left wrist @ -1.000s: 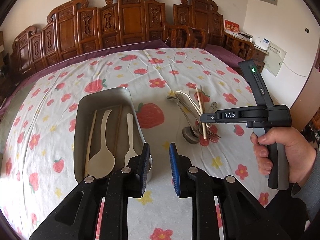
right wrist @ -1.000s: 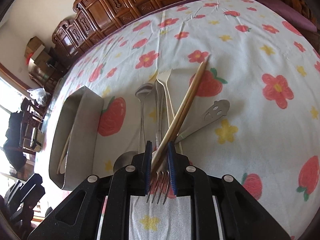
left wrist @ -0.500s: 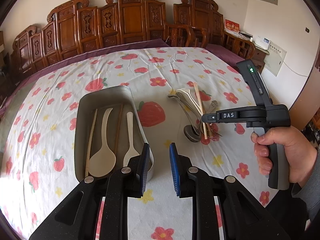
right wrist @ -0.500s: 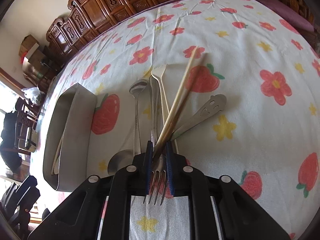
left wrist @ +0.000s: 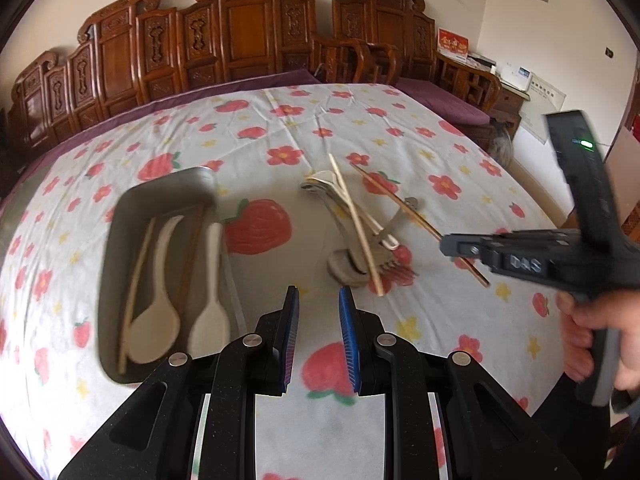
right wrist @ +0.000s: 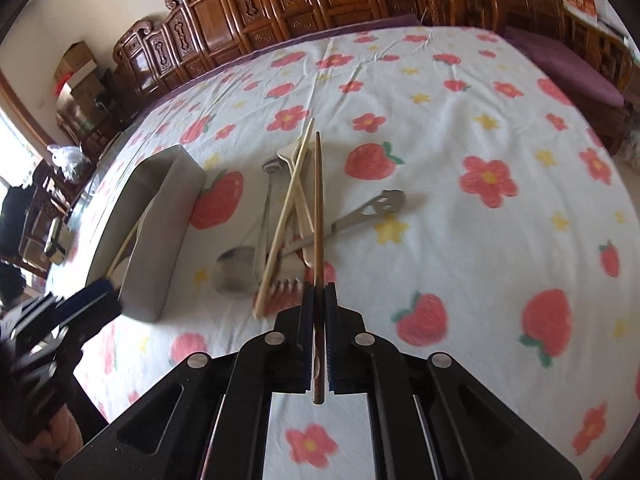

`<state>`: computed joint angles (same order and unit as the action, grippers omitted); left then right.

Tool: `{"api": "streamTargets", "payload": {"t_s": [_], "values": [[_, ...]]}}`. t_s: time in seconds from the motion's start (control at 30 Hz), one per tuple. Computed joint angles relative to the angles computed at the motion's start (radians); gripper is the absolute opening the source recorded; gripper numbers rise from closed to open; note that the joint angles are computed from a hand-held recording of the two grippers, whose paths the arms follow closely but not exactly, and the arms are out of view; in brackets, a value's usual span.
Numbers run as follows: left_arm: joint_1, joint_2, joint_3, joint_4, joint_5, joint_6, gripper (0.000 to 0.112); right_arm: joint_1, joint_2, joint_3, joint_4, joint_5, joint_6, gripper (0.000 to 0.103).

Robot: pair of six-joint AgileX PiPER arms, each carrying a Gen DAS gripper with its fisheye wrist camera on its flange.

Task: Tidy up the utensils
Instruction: 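Lift the chopstick with the right tool while the left tool reaches the pile, then grasp another wooden chopstick with the left tool and lift it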

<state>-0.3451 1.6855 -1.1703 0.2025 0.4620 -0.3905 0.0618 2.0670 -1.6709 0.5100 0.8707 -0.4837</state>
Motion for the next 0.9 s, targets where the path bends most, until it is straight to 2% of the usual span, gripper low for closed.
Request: {"api": "streamTargets", "payload": {"t_s": [0.23,0.43,0.67,0.73,0.9], "values": [[-0.038,0.132,-0.147,-0.004,0.036,-0.026,0.019,-0.057,-0.089,0.127,0.023,-0.068,-0.124,0.006],[-0.075,0.249,-0.291,0.043,0.095,-0.051,0.019,-0.085,-0.101,0.149,0.023,-0.1,-0.163,0.006],[-0.103,0.388,-0.462,0.103,0.183,-0.059,0.019,-0.109,-0.089,0.134,0.038,-0.093,-0.17,0.006],[-0.103,0.434,-0.527,0.101,0.222,-0.047,0.019,-0.118,-0.085,0.124,0.045,-0.084,-0.167,0.006],[-0.093,0.482,-0.609,0.067,0.266,-0.027,0.019,-0.147,-0.074,0.095,0.076,-0.058,-0.163,0.006]]}}
